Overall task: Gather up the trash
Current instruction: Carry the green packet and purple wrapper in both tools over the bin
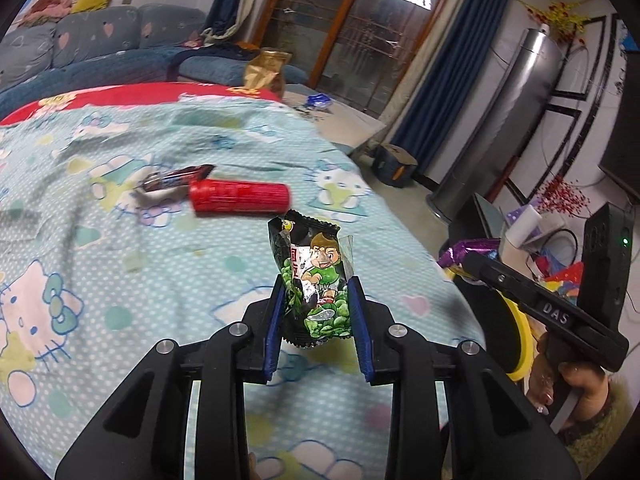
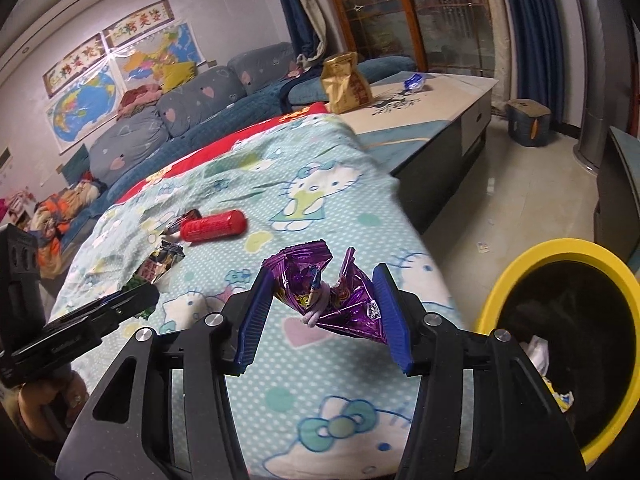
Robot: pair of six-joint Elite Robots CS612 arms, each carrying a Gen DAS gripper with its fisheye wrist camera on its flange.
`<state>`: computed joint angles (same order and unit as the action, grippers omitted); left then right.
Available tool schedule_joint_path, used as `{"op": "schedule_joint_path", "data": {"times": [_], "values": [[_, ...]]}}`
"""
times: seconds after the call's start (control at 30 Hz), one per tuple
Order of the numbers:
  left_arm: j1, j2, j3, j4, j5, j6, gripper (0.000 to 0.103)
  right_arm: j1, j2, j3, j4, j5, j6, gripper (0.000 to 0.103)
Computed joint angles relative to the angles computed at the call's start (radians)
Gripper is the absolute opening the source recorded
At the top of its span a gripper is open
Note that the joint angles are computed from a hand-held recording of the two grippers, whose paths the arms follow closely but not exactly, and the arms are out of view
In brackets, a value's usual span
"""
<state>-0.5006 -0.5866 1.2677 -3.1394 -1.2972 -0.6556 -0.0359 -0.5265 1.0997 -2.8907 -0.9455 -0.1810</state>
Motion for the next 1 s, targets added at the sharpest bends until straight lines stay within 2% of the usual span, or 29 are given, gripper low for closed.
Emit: {"op": "schedule_joint_path", "data": {"times": [0.43, 1.0], "values": [[-0.024, 0.013, -0.043, -0.010, -0.050, 0.092, 0.029, -0.035, -0.006, 0.018, -0.066, -0.040, 0.081, 0.044], [-0.056, 0.065, -0.154, 0.036, -0.125, 0.219, 0.029, -0.083, 0.005, 0.021, -0.127, -0.146, 0.213, 0.044]]}}
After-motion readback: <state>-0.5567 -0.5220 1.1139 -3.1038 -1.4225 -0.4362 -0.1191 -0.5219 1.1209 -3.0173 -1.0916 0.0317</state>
